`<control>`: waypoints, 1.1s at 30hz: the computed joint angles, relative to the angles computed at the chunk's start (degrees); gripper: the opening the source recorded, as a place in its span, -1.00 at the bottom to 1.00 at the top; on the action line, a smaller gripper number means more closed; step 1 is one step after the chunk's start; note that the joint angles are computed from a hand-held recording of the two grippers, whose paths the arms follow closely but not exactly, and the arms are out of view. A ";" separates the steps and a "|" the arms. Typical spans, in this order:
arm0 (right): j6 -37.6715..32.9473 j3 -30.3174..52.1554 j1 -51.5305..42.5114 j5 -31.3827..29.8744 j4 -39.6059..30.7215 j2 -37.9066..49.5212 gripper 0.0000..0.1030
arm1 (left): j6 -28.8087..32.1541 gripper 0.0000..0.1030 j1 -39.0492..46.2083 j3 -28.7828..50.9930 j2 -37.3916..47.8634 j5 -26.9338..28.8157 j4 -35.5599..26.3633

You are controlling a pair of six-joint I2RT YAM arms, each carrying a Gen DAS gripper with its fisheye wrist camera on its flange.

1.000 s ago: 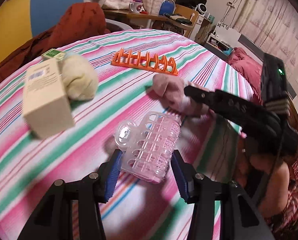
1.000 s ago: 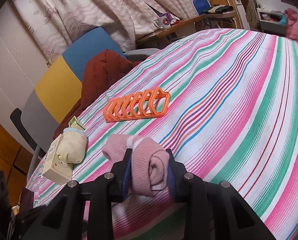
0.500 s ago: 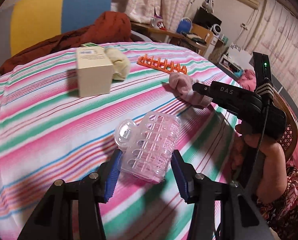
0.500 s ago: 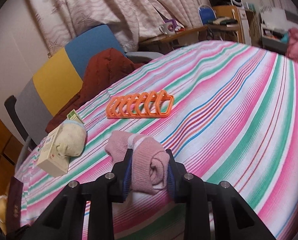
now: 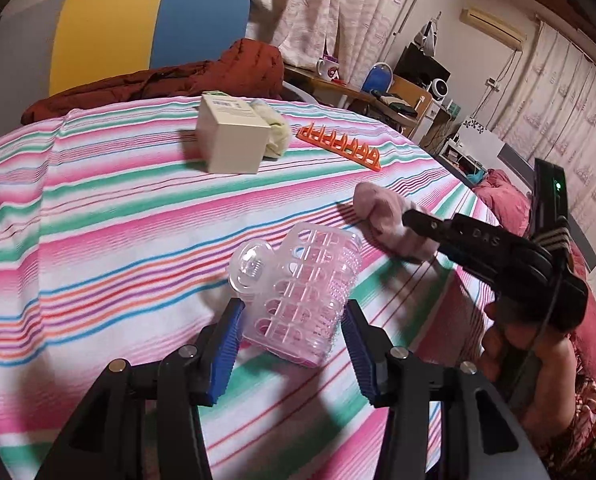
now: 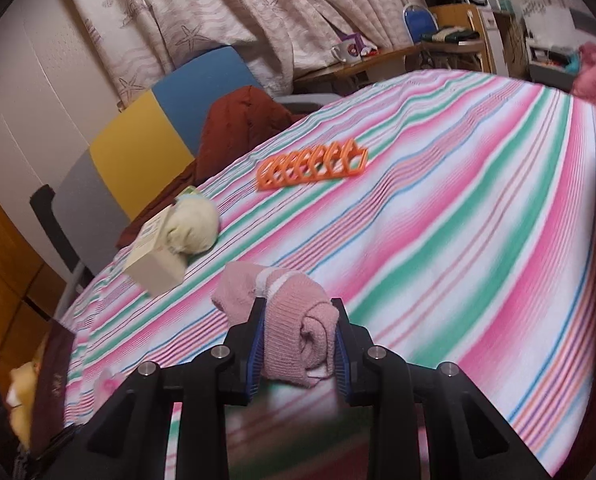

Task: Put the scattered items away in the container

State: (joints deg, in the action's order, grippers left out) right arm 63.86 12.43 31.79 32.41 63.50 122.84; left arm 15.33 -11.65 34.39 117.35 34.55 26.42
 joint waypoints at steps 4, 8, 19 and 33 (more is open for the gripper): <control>3.58 1.14 3.60 -1.37 -3.71 -1.80 -0.42 | 3.02 -0.03 2.74 -2.20 -1.63 0.95 -0.97; 4.80 4.16 7.22 -2.96 -9.78 -4.26 -0.42 | 6.66 -0.03 7.34 -4.25 -3.50 3.67 -3.39; 4.10 13.23 15.33 -4.74 -17.25 -8.03 -0.42 | 17.03 -0.03 24.63 -6.19 -14.15 14.61 -16.39; -7.41 34.69 20.62 -10.81 -27.75 -6.36 -0.42 | 25.30 -0.03 50.31 4.76 -16.22 21.03 -31.36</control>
